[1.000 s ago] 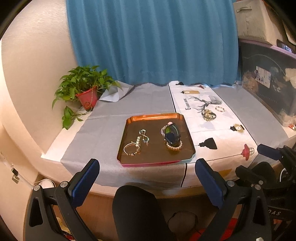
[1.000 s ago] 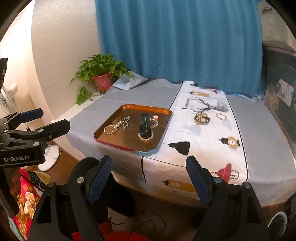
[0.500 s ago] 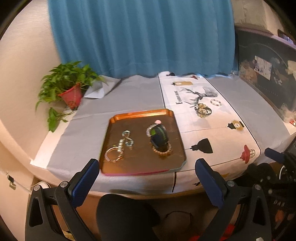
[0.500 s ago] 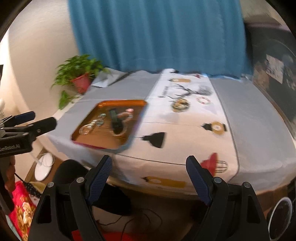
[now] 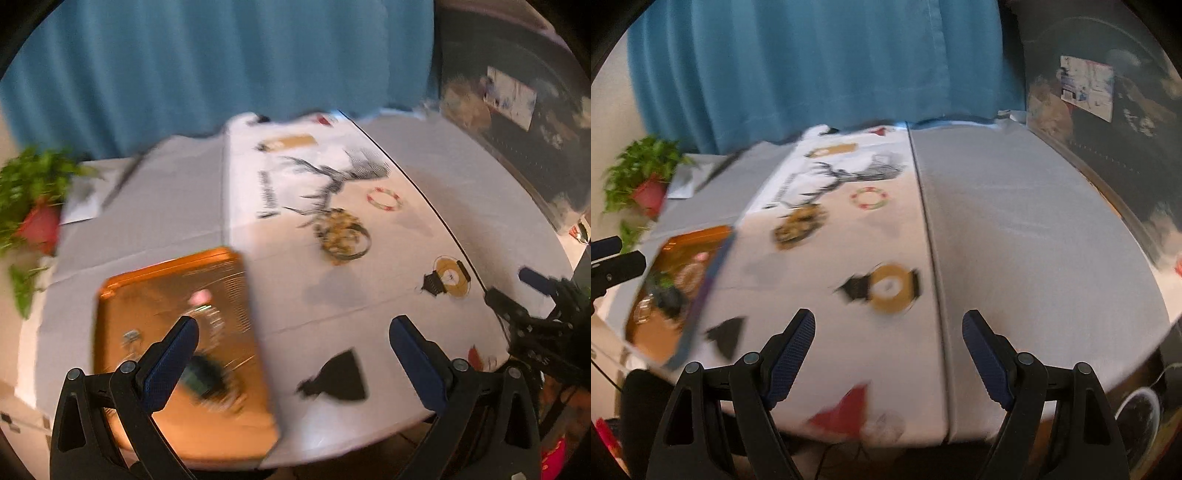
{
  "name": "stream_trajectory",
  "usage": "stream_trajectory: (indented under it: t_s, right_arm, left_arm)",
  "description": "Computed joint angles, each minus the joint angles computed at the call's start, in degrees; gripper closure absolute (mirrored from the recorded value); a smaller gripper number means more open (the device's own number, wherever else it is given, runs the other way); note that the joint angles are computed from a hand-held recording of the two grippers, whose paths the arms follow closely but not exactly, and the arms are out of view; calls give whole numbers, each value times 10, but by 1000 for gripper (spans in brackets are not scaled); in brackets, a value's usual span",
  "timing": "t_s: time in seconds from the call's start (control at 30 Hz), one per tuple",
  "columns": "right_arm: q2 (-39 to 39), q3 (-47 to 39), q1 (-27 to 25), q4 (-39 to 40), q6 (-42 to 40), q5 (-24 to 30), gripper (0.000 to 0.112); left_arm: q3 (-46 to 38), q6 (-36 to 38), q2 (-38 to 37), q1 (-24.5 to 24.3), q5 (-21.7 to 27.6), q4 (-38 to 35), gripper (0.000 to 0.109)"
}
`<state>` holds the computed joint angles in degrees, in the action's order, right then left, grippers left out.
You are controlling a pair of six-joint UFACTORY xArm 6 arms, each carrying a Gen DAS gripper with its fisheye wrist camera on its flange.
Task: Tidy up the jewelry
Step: 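Move both open tools back over the jewelry pile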
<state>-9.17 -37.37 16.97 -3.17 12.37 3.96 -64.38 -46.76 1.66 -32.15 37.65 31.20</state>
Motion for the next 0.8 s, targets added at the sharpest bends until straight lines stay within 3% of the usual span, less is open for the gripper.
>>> stream_trajectory:
  t_s: [0.1, 0.3, 0.47, 0.53, 0.67, 0.73, 0.8]
  right_arm:
    - [88, -79, -33, -65, 30, 10, 30]
    - [194, -183, -51, -13, -46, 21, 30]
    - [267, -272, -34, 113, -185, 26, 30]
    - [306, -327, -24, 171, -257, 48, 30]
    - [378, -435, -11, 213, -325, 113, 30]
    - [406, -478, -5, 199, -325, 144, 28]
    - [421, -492, 2, 163, -314, 133, 27]
  left_arm:
    - [-77, 40, 82, 7, 8, -24, 6]
    - [-203, 146, 196, 34, 13, -117, 6]
    - [-293, 222, 270, 49, 41, -172, 7]
    - [-327, 245, 295, 51, 63, -182, 10]
    - [-365, 287, 324, 53, 84, -192, 14]
    - [-384, 306, 339, 54, 91, -196, 22]
    - [-400, 324, 351, 57, 97, -212, 49]
